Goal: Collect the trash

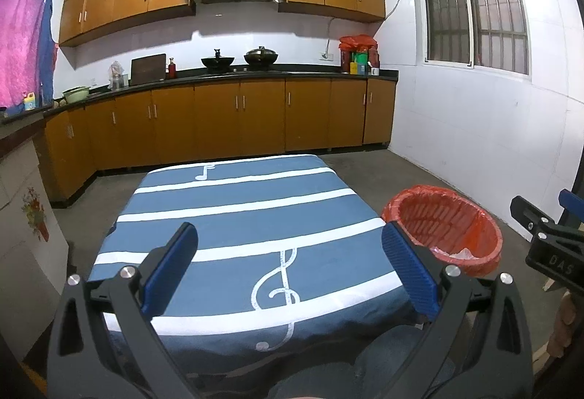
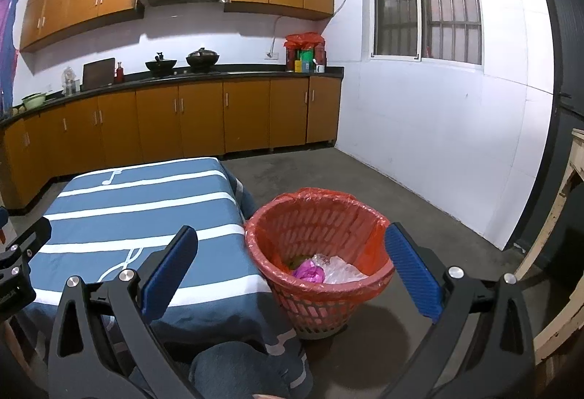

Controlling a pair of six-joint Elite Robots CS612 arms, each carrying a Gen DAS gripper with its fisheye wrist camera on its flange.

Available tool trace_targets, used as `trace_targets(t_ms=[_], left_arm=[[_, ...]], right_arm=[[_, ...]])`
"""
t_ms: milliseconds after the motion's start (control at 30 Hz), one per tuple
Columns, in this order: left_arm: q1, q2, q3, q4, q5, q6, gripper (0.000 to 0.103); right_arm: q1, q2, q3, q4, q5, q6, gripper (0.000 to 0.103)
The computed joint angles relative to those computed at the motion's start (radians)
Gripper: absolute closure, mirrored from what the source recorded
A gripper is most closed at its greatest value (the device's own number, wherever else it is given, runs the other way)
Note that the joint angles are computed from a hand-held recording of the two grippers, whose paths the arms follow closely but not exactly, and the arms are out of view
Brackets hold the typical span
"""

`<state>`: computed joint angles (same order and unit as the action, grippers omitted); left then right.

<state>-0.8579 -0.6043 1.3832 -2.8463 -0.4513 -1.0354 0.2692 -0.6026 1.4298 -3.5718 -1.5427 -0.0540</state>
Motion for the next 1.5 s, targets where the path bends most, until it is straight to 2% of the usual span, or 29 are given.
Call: trace_targets(t_ms=[600, 900, 1500], left_arm=[[-0.014, -0.012, 0.018, 0.069, 0.011, -0.090, 0.004], [-0.023, -0.019, 0.019, 0.153, 0.035, -0.165, 0.004], [-0.026, -0.022, 0.018, 0.185, 0.034, -0.193, 0.004]], right_arm=[[0.005, -0.014, 0.044, -0.008, -0.015, -0.006, 0.002], [0.006, -0.016, 0.047, -0.017, -0.032, 0.000, 0.002], [0.007, -0.013, 0.044, -0.010, -0.042, -0.004, 0.002]])
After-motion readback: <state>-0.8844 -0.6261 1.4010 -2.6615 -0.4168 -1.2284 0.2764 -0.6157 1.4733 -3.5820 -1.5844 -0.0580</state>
